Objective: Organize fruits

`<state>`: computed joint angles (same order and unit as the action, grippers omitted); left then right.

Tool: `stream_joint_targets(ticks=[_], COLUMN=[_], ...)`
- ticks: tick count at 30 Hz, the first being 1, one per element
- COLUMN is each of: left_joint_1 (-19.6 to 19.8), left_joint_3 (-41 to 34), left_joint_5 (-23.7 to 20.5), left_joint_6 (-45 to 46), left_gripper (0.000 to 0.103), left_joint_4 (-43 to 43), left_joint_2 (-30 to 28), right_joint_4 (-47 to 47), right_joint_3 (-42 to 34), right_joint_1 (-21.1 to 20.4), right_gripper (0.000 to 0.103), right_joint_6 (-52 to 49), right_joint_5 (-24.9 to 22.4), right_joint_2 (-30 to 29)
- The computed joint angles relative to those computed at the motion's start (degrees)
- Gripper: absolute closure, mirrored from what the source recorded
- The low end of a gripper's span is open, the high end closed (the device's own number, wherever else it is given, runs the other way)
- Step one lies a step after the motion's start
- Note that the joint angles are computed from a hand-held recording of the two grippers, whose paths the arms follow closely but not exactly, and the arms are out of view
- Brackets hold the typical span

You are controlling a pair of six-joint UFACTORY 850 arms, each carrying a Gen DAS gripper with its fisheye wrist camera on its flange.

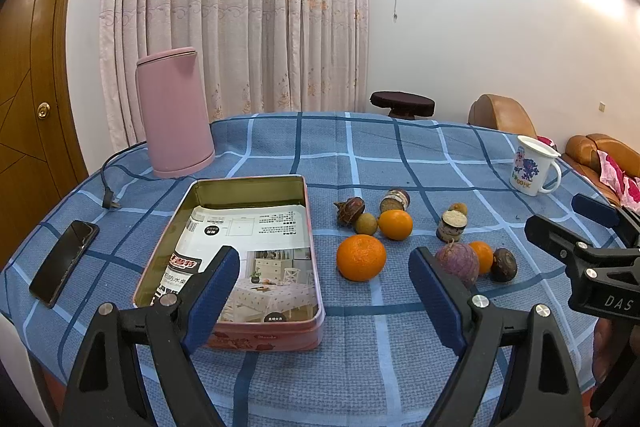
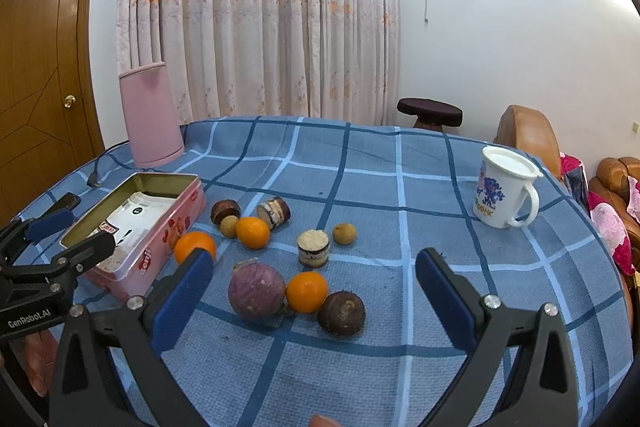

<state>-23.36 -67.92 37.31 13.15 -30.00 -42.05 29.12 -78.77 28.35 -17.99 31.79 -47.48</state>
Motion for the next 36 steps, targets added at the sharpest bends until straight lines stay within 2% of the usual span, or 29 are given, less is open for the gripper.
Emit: stream_joint_targets(ticks=[14,18,20,22,27,31,36], left_joint_1=[-0.3,-0.2,-0.3,-0.4,-0.7,-0.6,-0.8], left_joint_3=[0.0,-0.2,-0.6,-1.5,-5.5,-8.2,-11.2], left_joint_5=[-0.3,-0.9,-1.4,-2.2,-5.9,-7.8,-10.2], left_joint_6=[0.1,-2.6,-3.9,-5.3,-6.2,-8.1,-9.8], left_gripper=[0.016,0.016,0.016,0.016,0.016,0.016,0.016], left_joint_4=[-0.1,3.0,5.2,7.4,10.5,13.2,16.7], left_joint_2=[-0.1,-0.5,-0.9,-1.7,-4.4,-6.0,-7.6], right_joint_4=[0.9,3.8,4.5,5.0,2.1,1.9,5.6], right_joint_3=[-0.2,-0.8,-1.3,-2.2,-4.8,-6.7,-11.0], right_joint_1=[0.1,-0.3,-0.9,-1.6,-3.5,-4.1,-4.9], right_gripper=[0.0,0.0,0.003,0.014,0.029,0.031,0.038], right_joint_6=[-0.5,-2.8,-3.2,-3.4,-0.9,-2.8,-8.4], right_joint_5=[-0.3,-1.0,-2.0,-3.6,-8.9,-12.0,-18.9], right_joint_2=[-0.6,-1.4,-1.8,-2.5,-4.4,-5.8,-8.3])
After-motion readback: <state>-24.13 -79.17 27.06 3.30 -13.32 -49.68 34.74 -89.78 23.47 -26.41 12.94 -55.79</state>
